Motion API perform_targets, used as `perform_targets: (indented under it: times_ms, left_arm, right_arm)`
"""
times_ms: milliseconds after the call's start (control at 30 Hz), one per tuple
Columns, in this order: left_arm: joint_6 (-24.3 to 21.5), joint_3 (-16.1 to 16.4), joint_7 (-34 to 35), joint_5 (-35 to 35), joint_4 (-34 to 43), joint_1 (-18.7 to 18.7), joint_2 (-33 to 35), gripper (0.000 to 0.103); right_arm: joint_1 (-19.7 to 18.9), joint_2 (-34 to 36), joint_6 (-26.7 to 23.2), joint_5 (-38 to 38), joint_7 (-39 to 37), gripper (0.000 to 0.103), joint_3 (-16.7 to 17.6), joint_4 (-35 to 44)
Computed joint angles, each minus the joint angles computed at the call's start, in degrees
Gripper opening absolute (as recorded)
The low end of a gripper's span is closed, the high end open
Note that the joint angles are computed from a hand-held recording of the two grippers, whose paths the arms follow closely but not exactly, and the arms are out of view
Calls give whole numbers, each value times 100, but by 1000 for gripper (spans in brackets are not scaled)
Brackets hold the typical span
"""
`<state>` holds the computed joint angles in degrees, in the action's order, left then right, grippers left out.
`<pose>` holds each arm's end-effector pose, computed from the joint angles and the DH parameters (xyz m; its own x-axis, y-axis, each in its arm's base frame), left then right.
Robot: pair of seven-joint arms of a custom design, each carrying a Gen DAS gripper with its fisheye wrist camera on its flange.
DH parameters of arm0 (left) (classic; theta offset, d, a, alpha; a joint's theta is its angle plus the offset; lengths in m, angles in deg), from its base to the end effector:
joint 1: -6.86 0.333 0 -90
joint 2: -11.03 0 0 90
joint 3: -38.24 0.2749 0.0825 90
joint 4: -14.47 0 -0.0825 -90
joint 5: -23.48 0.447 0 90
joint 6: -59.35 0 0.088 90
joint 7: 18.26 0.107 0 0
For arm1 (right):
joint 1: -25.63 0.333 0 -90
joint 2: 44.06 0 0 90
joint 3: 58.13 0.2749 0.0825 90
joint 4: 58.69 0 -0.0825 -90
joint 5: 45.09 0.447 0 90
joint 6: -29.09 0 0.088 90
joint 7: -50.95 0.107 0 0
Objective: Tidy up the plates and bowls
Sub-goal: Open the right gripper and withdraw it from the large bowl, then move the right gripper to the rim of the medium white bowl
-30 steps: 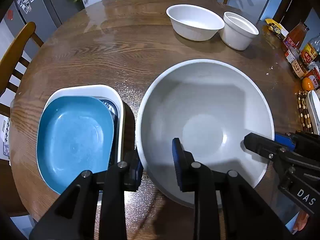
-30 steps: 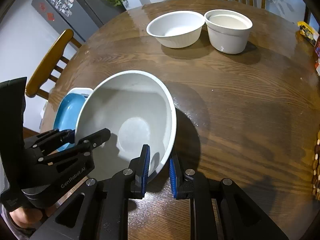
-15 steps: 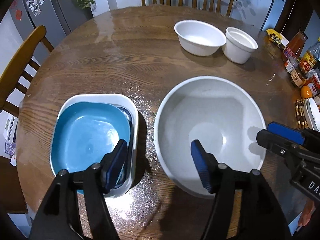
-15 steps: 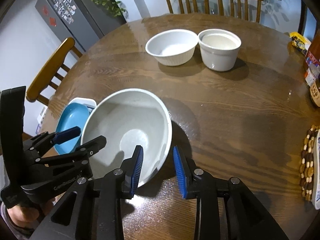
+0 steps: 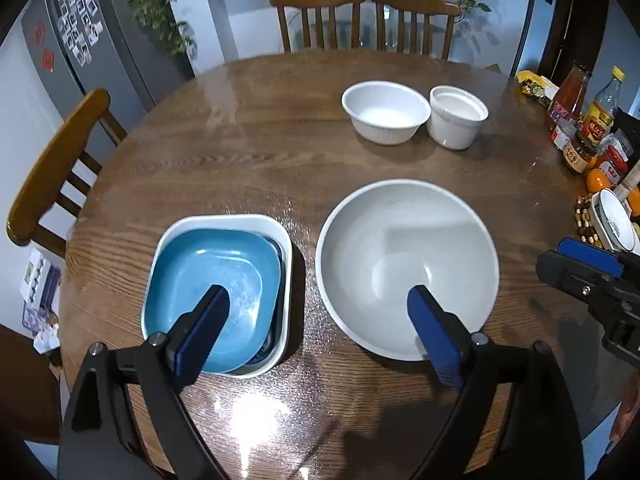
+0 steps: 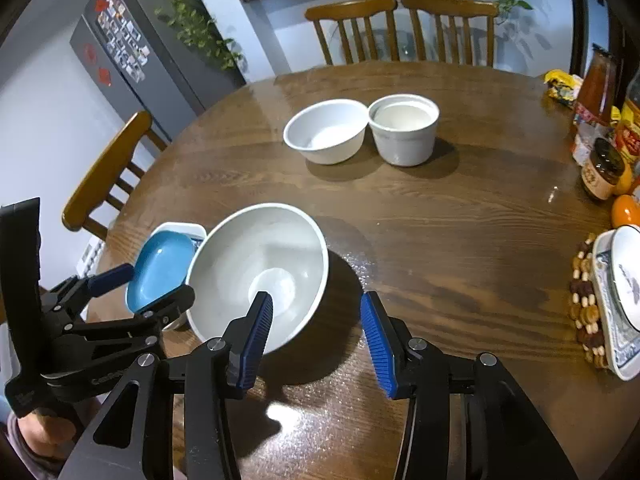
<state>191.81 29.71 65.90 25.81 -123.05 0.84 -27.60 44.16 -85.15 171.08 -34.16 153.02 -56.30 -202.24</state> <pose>0.4646 -0.1263 0.5677 -0.1419 -0.9869 -0.0765 -0.8172 0.1604 -0.5536 0.4423 0.1644 0.5518 0.1298 -0.9477 -0.2916 -0.8140 0.0661 -0.5771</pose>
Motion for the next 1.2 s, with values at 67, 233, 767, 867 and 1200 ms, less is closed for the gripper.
perform_targets:
  times_ms: [67, 233, 767, 867, 1200]
  left_arm:
    - [46, 1, 26, -1, 12, -17, -10, 90]
    - [110, -6, 103, 15, 16, -48, -59, 90]
    - [398, 10, 353, 122, 732, 17, 274, 90]
    - [463, 3, 382, 136, 1104, 70, 520, 90]
    - [651, -34, 584, 303, 2289, 138, 1352, 91]
  right_arm:
    - [-41, -105, 14, -29, 74, 47, 43, -57]
    - [-117, -343, 32, -129, 238, 47, 83, -171]
    - [-232, -520, 261, -259, 184, 59, -50, 85]
    - [-282, -450, 352, -271, 146, 60, -62, 233]
    - [-531, 241, 418, -513, 125, 60, 33, 1100]
